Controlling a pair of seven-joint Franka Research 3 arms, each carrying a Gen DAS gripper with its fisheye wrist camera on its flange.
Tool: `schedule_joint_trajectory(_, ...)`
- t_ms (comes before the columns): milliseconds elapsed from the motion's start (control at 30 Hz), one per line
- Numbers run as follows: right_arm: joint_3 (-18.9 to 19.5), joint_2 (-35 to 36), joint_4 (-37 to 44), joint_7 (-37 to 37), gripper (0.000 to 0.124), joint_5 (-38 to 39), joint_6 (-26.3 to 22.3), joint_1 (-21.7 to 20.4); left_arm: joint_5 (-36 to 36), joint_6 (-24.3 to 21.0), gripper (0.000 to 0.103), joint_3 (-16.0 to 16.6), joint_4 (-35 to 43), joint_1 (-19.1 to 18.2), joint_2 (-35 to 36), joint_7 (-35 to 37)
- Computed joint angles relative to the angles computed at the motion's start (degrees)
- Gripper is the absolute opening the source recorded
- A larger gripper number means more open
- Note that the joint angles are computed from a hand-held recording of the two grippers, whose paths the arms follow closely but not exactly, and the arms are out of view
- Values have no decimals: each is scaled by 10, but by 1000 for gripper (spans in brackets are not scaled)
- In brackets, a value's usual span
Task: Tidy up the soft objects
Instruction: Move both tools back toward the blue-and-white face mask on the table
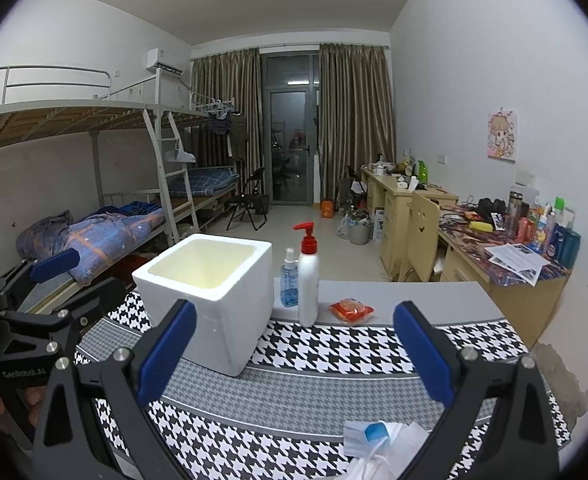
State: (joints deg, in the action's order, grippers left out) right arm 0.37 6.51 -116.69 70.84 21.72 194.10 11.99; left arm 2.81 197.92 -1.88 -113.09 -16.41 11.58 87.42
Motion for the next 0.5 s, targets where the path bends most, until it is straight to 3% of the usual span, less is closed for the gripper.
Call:
schedule_joint_trajectory(67,8,-3,-6,10,101,-11,1,-11,9,1,102,-8,-1,7,1,-7)
schedule_joint_trajectory(167,-36,-3,-7,-34,101,39,4,37,23,2,102,-17,-1,15,3,-14)
schedule_joint_trajectory(333,-24,-8,-19,-39,100,50,12,25,48,4,102,-32,0,30,8,-37)
schedule_joint_trajectory(400,-31,-9,-21,-54,101,71,14,33,36,9,102,-19,-2,13,9,-28)
schedule_joint_trajectory(500,-15,-13,-29,-36,101,63,15,12,67,8,102,-44,0,40,12,-55)
